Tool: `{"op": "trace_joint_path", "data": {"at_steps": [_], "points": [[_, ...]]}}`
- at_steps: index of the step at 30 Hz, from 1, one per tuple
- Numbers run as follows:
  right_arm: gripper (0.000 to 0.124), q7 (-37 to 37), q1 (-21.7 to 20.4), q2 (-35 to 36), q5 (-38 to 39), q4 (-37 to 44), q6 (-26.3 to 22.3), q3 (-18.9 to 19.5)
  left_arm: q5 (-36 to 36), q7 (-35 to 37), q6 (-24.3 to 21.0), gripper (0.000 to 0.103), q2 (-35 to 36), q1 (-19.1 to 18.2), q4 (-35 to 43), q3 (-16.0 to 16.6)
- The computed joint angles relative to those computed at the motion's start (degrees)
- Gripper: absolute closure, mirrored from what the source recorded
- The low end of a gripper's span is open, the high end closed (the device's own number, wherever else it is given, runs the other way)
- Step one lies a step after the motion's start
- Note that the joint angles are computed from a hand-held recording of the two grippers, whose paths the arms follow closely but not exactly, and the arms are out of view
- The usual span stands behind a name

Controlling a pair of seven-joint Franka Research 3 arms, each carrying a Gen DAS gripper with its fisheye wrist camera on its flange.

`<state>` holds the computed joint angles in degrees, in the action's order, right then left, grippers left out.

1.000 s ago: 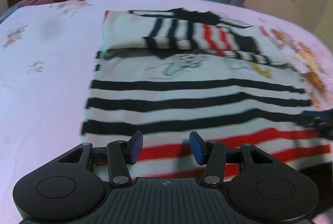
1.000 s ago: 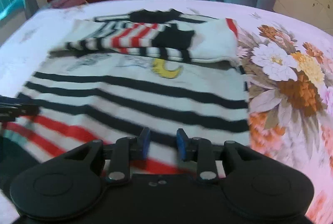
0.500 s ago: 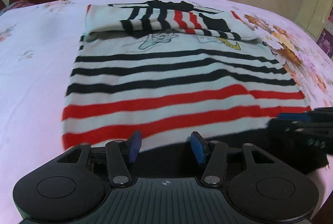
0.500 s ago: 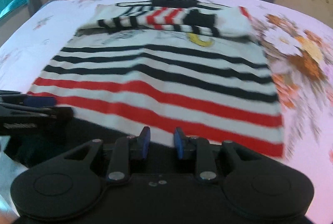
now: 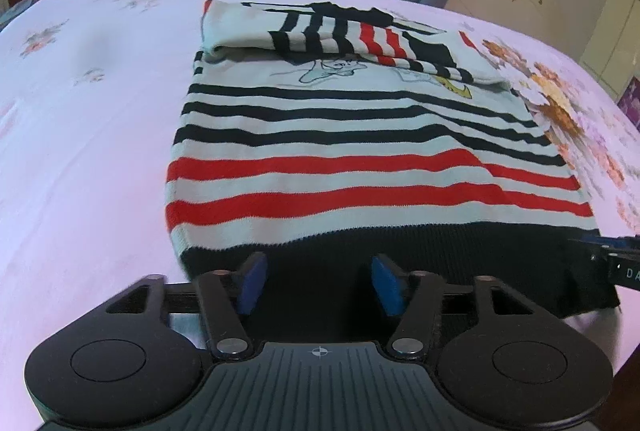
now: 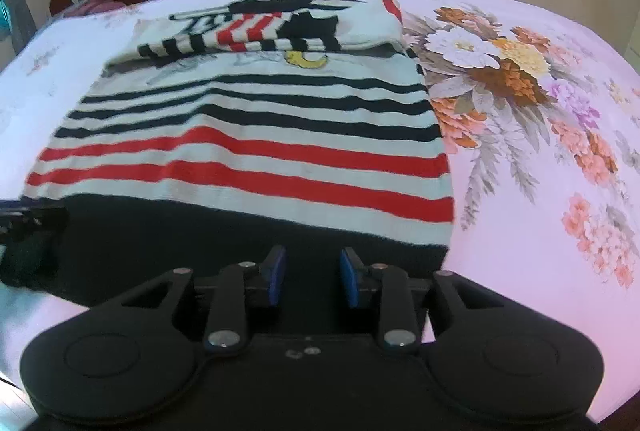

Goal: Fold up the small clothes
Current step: 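Move both open tools toward the black ribbed hem band, then grasp the black ribbed hem band with both tools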

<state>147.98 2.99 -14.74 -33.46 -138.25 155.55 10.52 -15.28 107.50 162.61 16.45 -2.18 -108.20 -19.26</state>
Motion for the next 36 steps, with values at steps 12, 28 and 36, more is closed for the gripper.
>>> {"op": "trace_joint_path", "data": {"at_steps": [12,28,36], "points": [[0.087,1.9,1.9,0.2,0.3,0.5,-1.4,1.2,-9.9,5.0,-1.2,0.027,-3.7,3.3,-4.9,0.0],[0.074,12.2,-2.4,-10.1,-1.3,-7.3,-8.9,2.8,-24.8,12.5,-11.8,0.027,-2.4,2.3,-0.8,1.8],[0.103,4.2,-0.5,-8.2,9.6,-7.9,-3.2,-0.6,-23.8,11.2,-16.7,0.077,1.0,2.6,4.4,2.5]]}}
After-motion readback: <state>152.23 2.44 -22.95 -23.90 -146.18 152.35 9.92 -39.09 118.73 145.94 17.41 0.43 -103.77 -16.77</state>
